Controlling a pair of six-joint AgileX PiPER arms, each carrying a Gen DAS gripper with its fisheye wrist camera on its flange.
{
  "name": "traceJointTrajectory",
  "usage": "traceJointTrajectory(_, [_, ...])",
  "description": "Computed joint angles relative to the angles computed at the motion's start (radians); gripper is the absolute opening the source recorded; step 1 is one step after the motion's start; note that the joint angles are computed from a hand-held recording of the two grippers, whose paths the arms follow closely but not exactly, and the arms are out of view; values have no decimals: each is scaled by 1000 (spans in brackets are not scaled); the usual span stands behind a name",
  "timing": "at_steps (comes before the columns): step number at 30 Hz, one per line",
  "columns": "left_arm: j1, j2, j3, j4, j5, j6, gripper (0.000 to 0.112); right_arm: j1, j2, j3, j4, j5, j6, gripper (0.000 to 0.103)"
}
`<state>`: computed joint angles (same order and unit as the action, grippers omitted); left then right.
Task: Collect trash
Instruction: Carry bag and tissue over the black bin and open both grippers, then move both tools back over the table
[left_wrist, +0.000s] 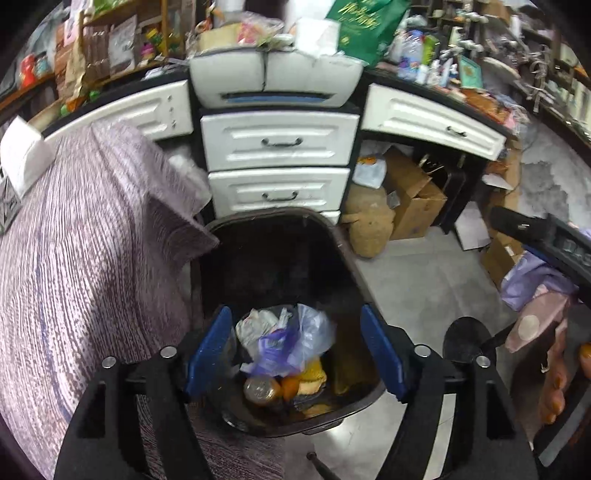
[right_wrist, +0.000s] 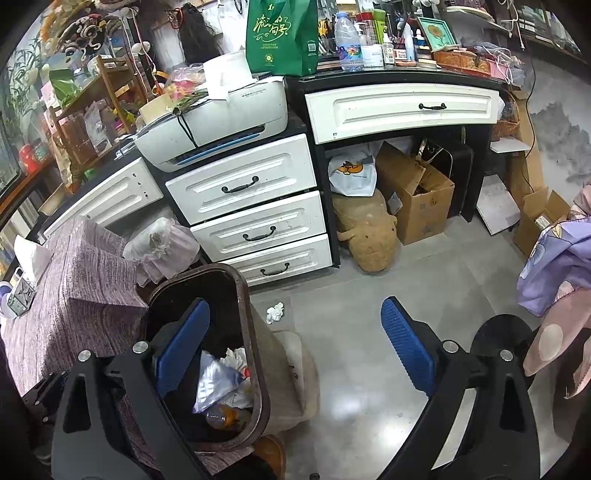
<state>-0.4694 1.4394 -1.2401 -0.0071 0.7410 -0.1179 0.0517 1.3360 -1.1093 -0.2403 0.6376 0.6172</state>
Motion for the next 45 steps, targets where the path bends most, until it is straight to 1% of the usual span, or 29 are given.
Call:
traceJointTrajectory(3, [-4,-32,11,-36,-10,38,77,5,-4,0,-11,-3,7,93])
traceJointTrajectory(6, [4,-63,14,-86,-5,80,78,0,-11,2,-7,-11,4,93])
traceJointTrajectory(11, [13,-144,29,-136,0,114,84,13,-29,4,-1,-29,-3,94])
traceJointTrajectory(13, [22,-176,32,-150,5,135,87,35,-36,-1,-29,-34,10,94])
traceJointTrajectory(15, [37,-216,35,-152,9,145,90,77,-52,6,-109,-54,73,95])
traceJointTrajectory(16, [46,-235,35,-153,12,150,93,105,-61,12,-170,-69,123,97])
traceJointTrajectory(17, [60,-253,37,-159,14,160,96,122,-65,15,-199,-77,145,97])
traceJointTrajectory(20, [109,-306,44,-171,14,189,98,179,-64,11,-268,-110,189,97])
traceJointTrajectory(22, [148,-323,27,-179,46,223,98,217,-59,5,-300,-122,211,97])
traceJointTrajectory(24, [195,-336,14,-191,81,262,98,248,-61,12,-316,-168,214,97])
traceJointTrajectory(26, [262,-358,13,-222,104,321,98,292,-53,-1,-360,-170,230,97])
traceJointTrajectory(28, [337,-374,19,-272,118,383,98,325,-31,-33,-334,-162,178,97])
traceJointTrajectory(29, [383,-380,19,-309,131,424,98,337,-18,-53,-292,-162,132,97])
traceJointTrajectory(33, [651,-399,32,-536,216,662,98,388,29,-122,-179,-150,25,97])
traceJointTrajectory(35, [772,-410,37,-606,253,753,98,420,61,-172,-124,-126,-34,97])
traceJointTrajectory(41, [1071,-395,18,-693,343,942,98,534,162,-310,-76,-66,-120,97])
traceJointTrajectory(44, [1177,-365,7,-694,354,1016,98,561,232,-413,65,-28,-260,97])
traceJointTrajectory(45, [1218,-342,-7,-690,370,1036,98,567,249,-436,96,-22,-293,97])
